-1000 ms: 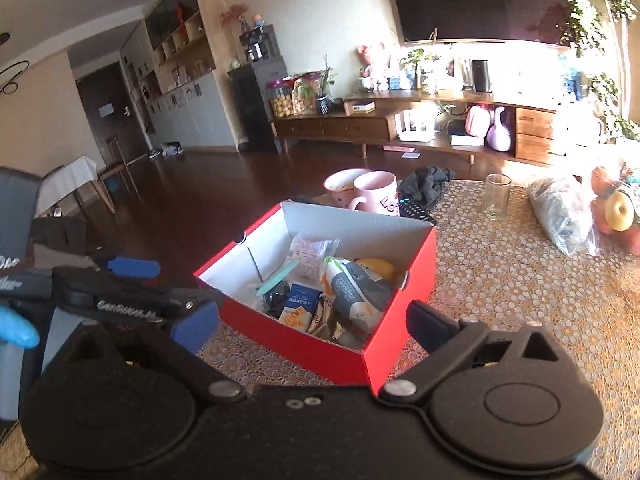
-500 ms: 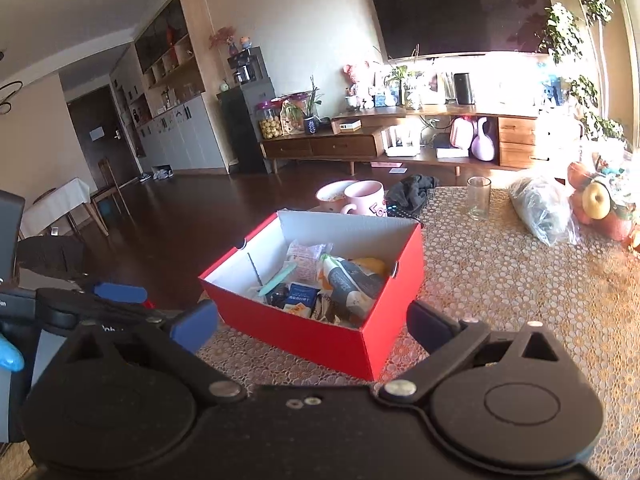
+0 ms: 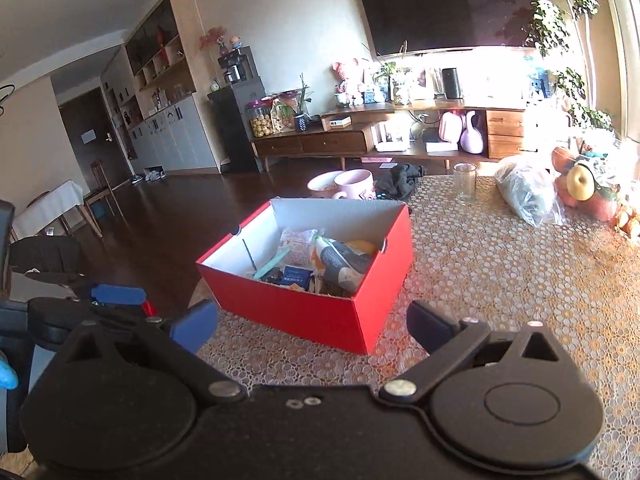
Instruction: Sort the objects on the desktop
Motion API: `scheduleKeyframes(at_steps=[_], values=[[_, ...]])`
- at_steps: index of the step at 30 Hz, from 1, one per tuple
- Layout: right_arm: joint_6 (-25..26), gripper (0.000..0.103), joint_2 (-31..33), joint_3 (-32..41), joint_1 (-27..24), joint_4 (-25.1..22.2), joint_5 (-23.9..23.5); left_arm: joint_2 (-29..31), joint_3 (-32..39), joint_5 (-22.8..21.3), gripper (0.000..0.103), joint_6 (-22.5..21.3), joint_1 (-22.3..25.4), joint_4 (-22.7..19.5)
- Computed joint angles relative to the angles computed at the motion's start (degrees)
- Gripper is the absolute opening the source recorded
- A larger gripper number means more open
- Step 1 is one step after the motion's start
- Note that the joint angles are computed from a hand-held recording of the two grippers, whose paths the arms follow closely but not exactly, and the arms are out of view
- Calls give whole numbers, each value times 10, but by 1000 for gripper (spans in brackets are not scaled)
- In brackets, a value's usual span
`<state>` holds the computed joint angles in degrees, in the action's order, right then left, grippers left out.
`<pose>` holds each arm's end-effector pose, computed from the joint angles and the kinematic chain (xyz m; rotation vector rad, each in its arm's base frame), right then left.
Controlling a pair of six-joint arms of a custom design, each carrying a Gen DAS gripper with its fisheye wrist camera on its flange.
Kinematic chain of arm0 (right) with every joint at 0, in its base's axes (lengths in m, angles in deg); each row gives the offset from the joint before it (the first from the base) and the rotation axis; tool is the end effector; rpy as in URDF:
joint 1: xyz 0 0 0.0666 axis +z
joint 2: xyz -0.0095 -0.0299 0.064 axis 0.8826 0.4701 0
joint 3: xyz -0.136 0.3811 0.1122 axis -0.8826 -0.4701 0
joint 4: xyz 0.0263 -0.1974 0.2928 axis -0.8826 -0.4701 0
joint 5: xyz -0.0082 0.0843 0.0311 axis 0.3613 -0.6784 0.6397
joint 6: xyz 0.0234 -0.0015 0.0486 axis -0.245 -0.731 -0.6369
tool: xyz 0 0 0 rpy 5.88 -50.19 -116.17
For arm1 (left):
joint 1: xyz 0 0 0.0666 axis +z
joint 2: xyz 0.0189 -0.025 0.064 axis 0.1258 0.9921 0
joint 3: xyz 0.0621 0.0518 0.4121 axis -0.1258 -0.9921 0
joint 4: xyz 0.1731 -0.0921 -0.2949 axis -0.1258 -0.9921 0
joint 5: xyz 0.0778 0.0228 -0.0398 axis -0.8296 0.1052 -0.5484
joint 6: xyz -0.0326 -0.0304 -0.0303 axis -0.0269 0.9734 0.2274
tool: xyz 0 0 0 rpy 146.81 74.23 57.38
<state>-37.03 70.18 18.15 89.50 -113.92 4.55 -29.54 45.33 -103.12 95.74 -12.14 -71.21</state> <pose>0.3662 0.2102 0.5161 -0.8436 2.0597 0.8158 0.2530 -0.0711 0.5321 -0.4433 2.3140 0.2121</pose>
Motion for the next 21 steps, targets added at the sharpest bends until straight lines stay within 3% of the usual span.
scheduleKeyframes(at_steps=[21], values=[[3, 102, -2, -18, -6, 4, -7, -3, -20, -21, 103, 15, -17, 20]])
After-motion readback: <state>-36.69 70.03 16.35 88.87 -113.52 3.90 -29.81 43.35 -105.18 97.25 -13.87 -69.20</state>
